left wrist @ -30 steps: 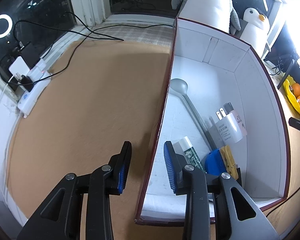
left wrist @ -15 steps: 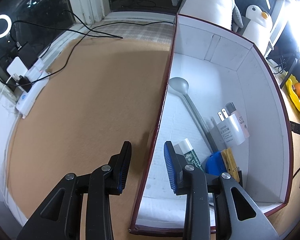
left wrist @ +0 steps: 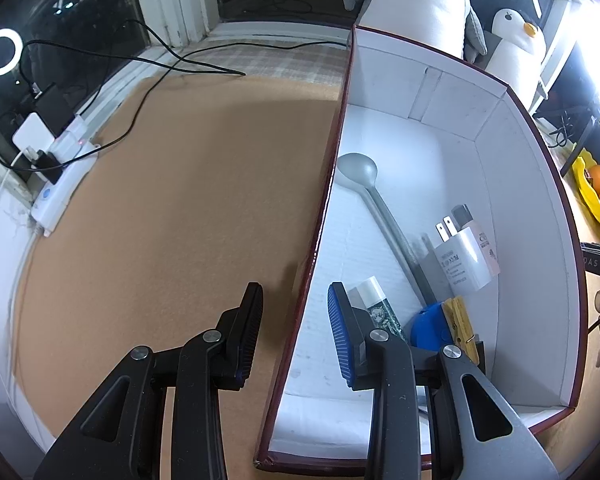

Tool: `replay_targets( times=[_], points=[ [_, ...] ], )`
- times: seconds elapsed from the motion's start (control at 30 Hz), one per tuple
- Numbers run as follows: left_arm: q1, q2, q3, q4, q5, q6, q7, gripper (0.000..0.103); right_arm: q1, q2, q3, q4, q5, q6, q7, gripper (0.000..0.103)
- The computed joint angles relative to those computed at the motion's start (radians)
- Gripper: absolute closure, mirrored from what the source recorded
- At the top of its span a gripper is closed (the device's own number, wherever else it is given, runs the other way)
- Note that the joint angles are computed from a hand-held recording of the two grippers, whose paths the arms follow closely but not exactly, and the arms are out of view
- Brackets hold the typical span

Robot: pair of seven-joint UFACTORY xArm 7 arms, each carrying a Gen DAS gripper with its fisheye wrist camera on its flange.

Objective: Organize rigid objects
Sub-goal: 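Grasp the patterned lighter with the right tool and lift, then carry the patterned lighter into the red box with the right tool and release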

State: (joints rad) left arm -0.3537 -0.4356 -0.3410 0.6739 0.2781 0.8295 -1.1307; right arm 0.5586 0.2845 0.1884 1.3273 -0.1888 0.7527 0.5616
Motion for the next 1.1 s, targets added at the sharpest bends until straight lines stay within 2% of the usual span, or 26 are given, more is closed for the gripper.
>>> replay_targets(
  times=[0.43,0.57,0.63,0.77,1.1],
  points=[
    [-0.008,-0.041,-0.01,-0.026,-0.003,-0.007,-0.015,0.071,-0.011,-0.126,0.025,-0.142,0.025,-0.06,0.029,0.082],
    [-0.007,-0.06,-0.016,-0.037,-0.003,-0.008,-0.019,0.071,-0.008,-0.175,0.038,-0.173,0.003,-0.067,0.045,0.082],
    [-0.007,-0.066,-0.021,-0.041,-0.002,-0.009,-0.021,0.08,-0.005,-0.175,0.041,-0.166,-0.026,-0.073,0.067,0.082],
    [-0.007,-0.08,-0.023,-0.052,-0.002,-0.016,-0.018,0.088,-0.006,-0.21,0.051,-0.172,-0.02,-0.077,0.072,0.082],
    [0.0,-0.104,-0.033,-0.065,0.001,-0.023,-0.023,0.095,0.024,-0.234,0.092,-0.118,-0.017,-0.094,0.055,0.082]
  ],
)
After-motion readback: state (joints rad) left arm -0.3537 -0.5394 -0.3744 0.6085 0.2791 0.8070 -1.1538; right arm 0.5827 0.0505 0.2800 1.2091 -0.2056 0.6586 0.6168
